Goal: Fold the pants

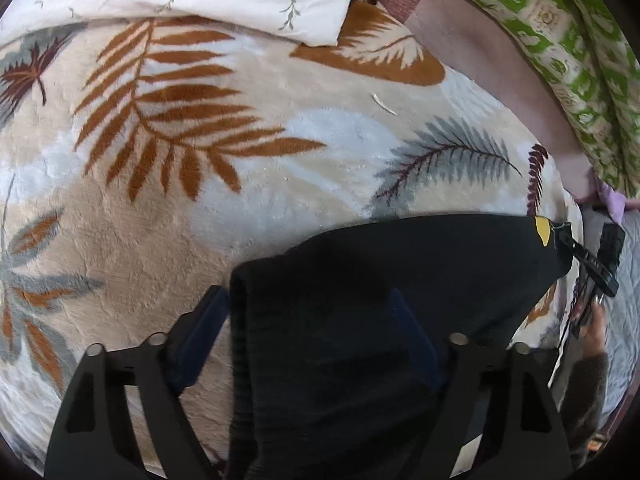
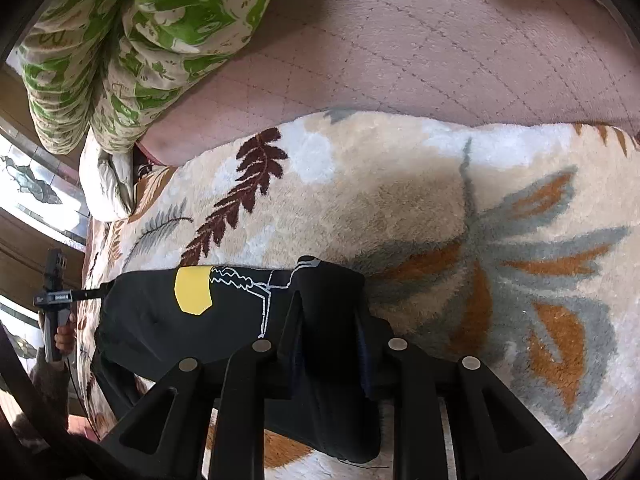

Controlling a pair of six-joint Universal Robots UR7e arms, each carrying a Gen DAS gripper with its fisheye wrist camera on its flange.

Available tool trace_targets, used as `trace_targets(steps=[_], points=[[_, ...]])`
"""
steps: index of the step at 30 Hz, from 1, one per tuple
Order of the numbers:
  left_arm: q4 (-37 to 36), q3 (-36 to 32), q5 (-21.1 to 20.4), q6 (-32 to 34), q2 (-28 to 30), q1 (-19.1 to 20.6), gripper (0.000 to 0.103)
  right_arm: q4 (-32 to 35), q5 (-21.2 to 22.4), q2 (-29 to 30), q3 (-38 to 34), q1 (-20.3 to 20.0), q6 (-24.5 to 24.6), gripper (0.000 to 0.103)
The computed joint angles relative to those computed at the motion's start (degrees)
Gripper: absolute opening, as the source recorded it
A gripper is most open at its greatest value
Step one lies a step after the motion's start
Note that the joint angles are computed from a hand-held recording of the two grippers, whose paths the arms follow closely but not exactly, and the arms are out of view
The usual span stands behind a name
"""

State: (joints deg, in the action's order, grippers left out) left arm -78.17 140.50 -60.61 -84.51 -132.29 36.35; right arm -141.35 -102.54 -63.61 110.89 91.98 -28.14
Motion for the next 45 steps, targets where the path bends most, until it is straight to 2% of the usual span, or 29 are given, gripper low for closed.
trace_targets(steps=[1,2,4,5,8,12,14,18,22,29,35,40,45], points=[[-0.6,-0.1,0.1,0.3,0.6,0.3,0.074,-0.1,0.0,0.0,0.0,0.0,0.1,0.023],[-0.8,-0.3,0.2,0.5,0.2,0.1,0.060,-0.2,0.2,0.0,0.1,0.0,0.3,0.024],[-1.9,-0.4,0.4,1.9,-0.8,0.6,0.047,0.2,1.1,-0.2,0.0,-0.3,0.5,0.026],[-3.6,-0.4,1.1,3.4,-0.8,2.4,0.043,0.5,1.7,-0.3,0.0,-0.6,0.6,0.027],[-3.6,-0.6,1.0,5.0,-0.4,4.0,0.038,1.0,2.3,-0.3,-0.3,-1.0,0.6,0.027],[-2.2,-0.8,2.7,6.3,-0.9,3.0,0.038,1.5,1.6,0.0,-0.8,-0.6,-0.9,0.024],[2.3,-1.2,3.7,2.6,-0.1,0.4,0.027,0.8,0.2,0.1,-0.6,0.2,-2.4,0.024],[7.6,-2.1,4.9,-0.7,3.8,-2.6,0.025,-1.4,-1.7,-0.6,0.3,1.2,-5.9,0.025],[7.8,-2.6,5.4,-1.8,5.9,-3.1,0.024,-2.0,-1.4,-1.9,1.1,1.7,-7.4,0.023],[11.2,-4.9,5.8,-4.6,5.4,-4.0,0.024,-2.5,-3.8,-3.8,2.3,3.5,-7.7,0.022],[15.5,-5.3,5.0,-10.8,4.0,-10.1,0.024,-2.8,-4.9,-6.0,3.7,4.7,-7.7,0.022],[15.9,-5.8,4.7,-12.0,6.3,-10.4,0.024,-4.1,-6.2,-7.6,5.2,5.6,-7.6,0.022],[18.3,-6.1,3.7,-16.0,5.5,-14.3,0.024,-3.6,-8.0,-9.7,6.5,7.4,-7.7,0.022]])
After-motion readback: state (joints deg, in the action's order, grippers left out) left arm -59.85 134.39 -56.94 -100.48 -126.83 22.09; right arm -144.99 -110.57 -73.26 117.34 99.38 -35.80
